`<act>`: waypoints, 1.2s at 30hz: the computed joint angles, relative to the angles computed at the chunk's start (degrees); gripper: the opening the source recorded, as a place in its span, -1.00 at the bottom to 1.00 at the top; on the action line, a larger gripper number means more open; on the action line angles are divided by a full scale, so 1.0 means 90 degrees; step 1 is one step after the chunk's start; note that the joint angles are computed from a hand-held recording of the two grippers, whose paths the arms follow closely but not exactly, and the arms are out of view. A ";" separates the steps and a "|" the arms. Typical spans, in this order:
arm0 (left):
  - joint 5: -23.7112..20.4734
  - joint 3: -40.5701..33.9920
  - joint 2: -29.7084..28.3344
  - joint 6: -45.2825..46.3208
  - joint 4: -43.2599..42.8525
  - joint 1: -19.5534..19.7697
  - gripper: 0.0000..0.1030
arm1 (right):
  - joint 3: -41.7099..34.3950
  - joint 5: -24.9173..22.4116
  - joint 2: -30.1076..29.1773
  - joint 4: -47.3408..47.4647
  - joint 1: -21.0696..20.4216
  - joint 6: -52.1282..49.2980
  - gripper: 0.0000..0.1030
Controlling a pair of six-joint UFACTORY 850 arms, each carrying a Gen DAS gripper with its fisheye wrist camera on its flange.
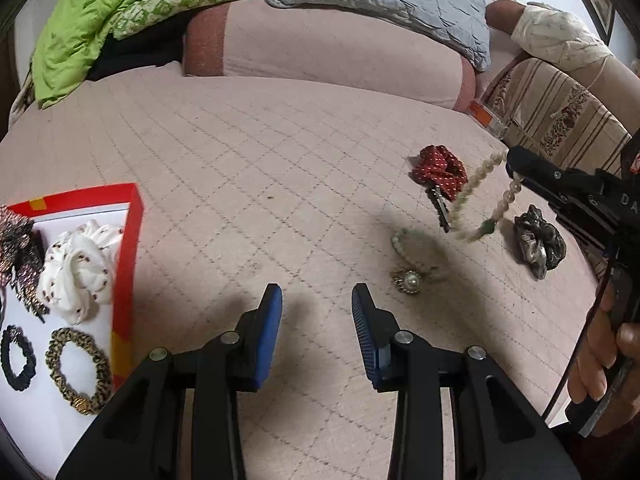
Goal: Organize jewelry
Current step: 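Grasp the pearl bracelet with the right tool while the left grasps the jade-bead bracelet, then carry the pearl and jade-bead bracelets over the tray with both tools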
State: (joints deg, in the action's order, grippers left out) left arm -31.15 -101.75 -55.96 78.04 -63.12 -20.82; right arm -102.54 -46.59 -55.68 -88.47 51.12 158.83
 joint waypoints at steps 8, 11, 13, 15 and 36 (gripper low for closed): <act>-0.0817 -0.1034 -0.0604 -0.1186 0.1114 -0.0267 -0.32 | 0.0516 -0.0208 0.0293 0.0125 0.0011 0.0775 -0.81; -0.1073 -0.1563 -0.0907 -0.1663 0.1514 -0.0417 -0.32 | 0.0656 -0.0261 0.0371 0.0111 0.0013 0.0956 -0.81; -0.1323 -0.2042 -0.1178 -0.2017 0.1751 -0.0524 -0.33 | 0.0725 -0.0278 0.0406 0.0092 0.0011 0.1067 -0.80; -0.1422 -0.2437 -0.1405 -0.2318 0.1972 -0.0644 -0.33 | 0.0804 -0.0255 0.0442 0.0028 0.0004 0.1162 -0.80; -0.0368 -0.1074 -0.0583 -0.0752 0.0719 -0.0487 -0.90 | 0.0651 -0.0107 0.0383 -0.0107 -0.0031 0.0972 -0.80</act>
